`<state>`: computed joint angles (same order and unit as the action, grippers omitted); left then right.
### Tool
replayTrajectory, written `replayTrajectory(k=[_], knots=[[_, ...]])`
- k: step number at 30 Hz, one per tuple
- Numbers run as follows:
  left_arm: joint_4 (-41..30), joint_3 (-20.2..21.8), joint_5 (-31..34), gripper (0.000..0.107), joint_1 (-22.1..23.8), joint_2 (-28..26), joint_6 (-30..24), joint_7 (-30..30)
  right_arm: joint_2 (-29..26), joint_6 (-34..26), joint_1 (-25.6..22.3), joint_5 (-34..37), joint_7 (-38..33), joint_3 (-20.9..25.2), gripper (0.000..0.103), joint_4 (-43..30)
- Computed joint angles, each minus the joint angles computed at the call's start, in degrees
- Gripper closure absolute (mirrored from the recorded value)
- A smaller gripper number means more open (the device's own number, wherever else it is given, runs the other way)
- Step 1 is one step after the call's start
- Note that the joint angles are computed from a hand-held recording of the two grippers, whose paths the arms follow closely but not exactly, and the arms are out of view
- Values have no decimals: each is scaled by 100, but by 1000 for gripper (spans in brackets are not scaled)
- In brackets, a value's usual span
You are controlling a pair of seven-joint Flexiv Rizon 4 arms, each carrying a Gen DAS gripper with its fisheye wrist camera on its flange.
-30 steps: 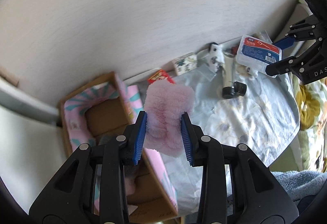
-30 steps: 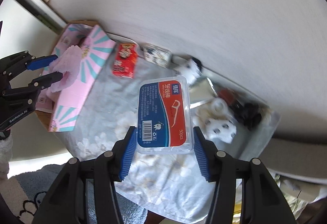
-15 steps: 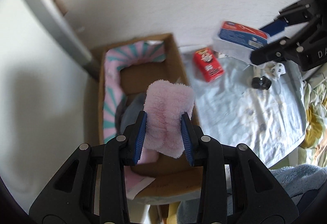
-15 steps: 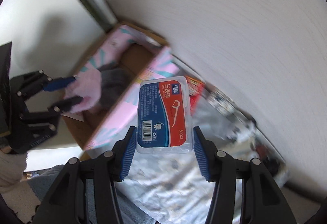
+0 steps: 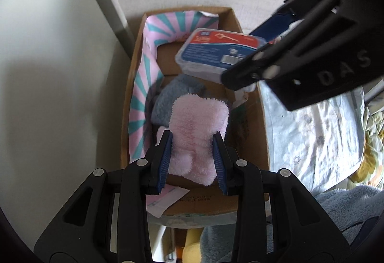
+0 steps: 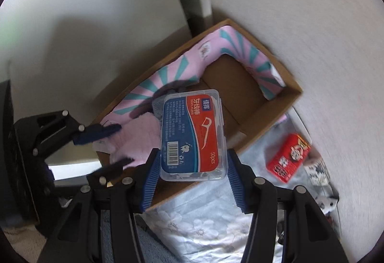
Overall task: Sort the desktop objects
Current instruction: 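Carry the pink sock and toothpick box over the cardboard box with both tools, then open both tools to release the sock and toothpick box into the box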
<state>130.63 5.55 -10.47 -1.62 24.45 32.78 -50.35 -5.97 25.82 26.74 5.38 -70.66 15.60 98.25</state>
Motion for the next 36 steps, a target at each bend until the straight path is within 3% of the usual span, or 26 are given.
replayTrajectory(k=[12, 27, 28, 30, 32, 33, 35, 36], knots=[[185, -3, 84, 77, 24, -24, 49, -170, -612, -441, 107, -95, -204, -9, 53, -520], [156, 72, -184, 76, 50, -154, 16, -107, -772, -554, 49, 23, -104, -20, 53, -585], [154, 96, -271, 74, 28, -161, -13, -64, -776, -543, 41, 32, -120, -19, 53, -576], [149, 138, -435, 58, 4, -144, -129, -31, -786, -533, 45, 7, -86, -27, 53, -577], [175, 142, -562, 18, 2, -117, -107, -64, -809, -539, 58, -60, 31, -52, 53, -597], [236, 169, -622, 13, -11, 6, -50, -66, -827, -555, 50, -45, 66, -57, 52, -617], [280, 215, -790, 11, -59, 78, 27, 32, -851, -586, 18, 21, 146, -67, 39, -651], [248, 209, -811, 10, -60, 76, 0, 50, -855, -600, 0, 57, 196, -73, 22, -668]])
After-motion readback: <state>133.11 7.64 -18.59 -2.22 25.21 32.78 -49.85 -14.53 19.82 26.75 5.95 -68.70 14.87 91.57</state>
